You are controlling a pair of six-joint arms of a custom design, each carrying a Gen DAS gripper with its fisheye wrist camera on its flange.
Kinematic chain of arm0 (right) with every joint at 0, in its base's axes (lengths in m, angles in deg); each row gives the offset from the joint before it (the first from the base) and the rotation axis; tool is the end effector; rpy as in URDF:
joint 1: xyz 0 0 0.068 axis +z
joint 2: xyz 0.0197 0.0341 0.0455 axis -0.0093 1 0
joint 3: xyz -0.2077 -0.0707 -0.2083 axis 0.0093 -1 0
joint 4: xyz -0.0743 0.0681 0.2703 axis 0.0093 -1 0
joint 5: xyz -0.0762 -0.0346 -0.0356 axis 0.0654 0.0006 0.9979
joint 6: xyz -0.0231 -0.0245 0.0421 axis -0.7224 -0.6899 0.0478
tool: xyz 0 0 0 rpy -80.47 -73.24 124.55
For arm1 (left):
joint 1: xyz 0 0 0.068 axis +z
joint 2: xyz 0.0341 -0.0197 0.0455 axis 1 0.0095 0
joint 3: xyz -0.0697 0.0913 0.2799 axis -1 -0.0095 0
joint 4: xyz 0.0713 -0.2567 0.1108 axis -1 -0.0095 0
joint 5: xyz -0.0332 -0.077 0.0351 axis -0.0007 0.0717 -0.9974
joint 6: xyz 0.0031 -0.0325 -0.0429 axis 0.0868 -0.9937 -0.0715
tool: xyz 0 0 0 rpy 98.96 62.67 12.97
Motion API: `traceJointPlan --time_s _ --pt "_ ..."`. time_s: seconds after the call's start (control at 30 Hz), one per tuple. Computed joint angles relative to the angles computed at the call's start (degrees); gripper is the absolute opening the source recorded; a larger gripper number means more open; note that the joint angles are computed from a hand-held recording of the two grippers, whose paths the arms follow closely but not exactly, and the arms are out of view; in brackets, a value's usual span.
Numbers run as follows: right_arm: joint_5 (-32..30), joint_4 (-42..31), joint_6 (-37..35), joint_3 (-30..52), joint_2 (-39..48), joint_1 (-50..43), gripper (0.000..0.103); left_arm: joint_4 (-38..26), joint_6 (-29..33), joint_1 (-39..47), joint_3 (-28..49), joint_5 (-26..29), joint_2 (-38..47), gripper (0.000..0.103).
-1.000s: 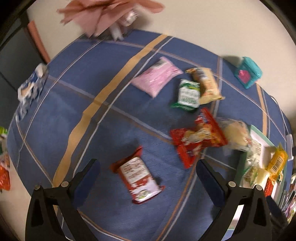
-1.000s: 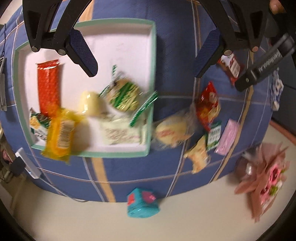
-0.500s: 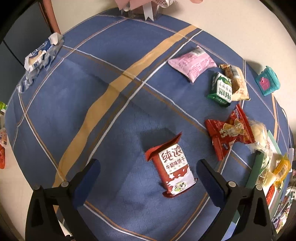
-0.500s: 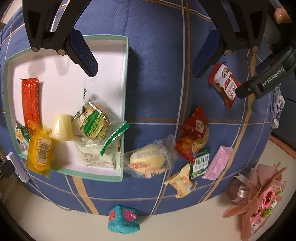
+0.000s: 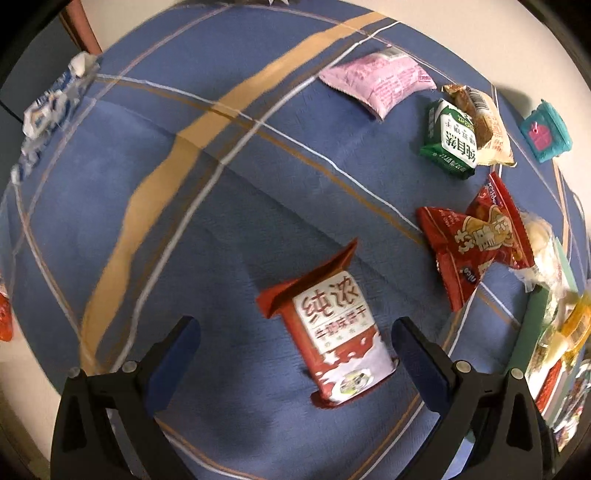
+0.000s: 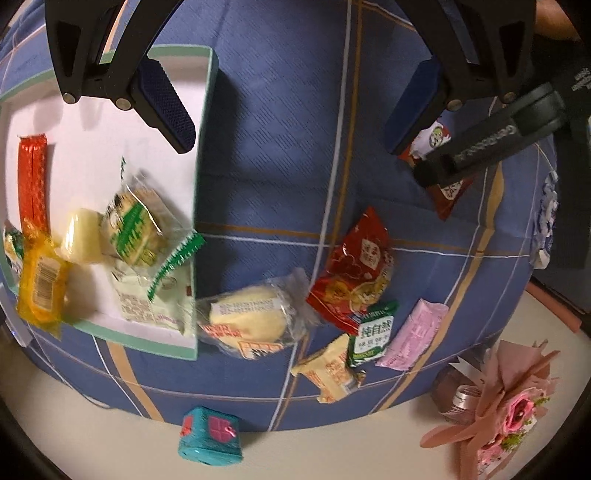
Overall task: Organize snacks
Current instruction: 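Grasp the red-white milk biscuit pack with the left tool while the right tool grasps the red wrapper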
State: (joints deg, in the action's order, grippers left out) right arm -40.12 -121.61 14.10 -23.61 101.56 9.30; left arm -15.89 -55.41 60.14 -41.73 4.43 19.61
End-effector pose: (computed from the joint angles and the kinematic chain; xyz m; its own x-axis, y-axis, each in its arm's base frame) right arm 0.1556 0.0252 0.1606 -0.8614 0.4058 -0.3056 0.3803 0.9140 0.1417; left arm 0.2307 -0.1295 0.1270 -0.9912 0.0061 -0.1321 0.0158 0.9973 -0.0721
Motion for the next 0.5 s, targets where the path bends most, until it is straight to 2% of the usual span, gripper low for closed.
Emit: traceJointPlan --time_s 0.1,0.27,0.37,0.43,0.5 --pt "1.98 2.36 -0.08 0.56 2.49 1.49 0.103 1.88 0.45 0.90 0.74 2.01 2.57 0.103" --pt "2.95 5.66 -1.03 0.82 5.12 2.02 0.103 3.54 0.10 1.20 0.71 2.24 3.63 0.103" --pt "3.88 6.10 -1.63 1.41 6.11 2.06 0.103 3.65 -0.22 1.01 0.67 1.40 3.70 0.093" --pt "4.17 5.92 -2.35 1.36 5.98 1.53 0.103 2.64 1.10 1.82 1.26 0.48 3.13 0.080" --pt "3.97 5.96 -2.71 1.21 5.85 0.93 0.103 2.85 1.50 1.67 1.15 0.18 2.62 0.071"
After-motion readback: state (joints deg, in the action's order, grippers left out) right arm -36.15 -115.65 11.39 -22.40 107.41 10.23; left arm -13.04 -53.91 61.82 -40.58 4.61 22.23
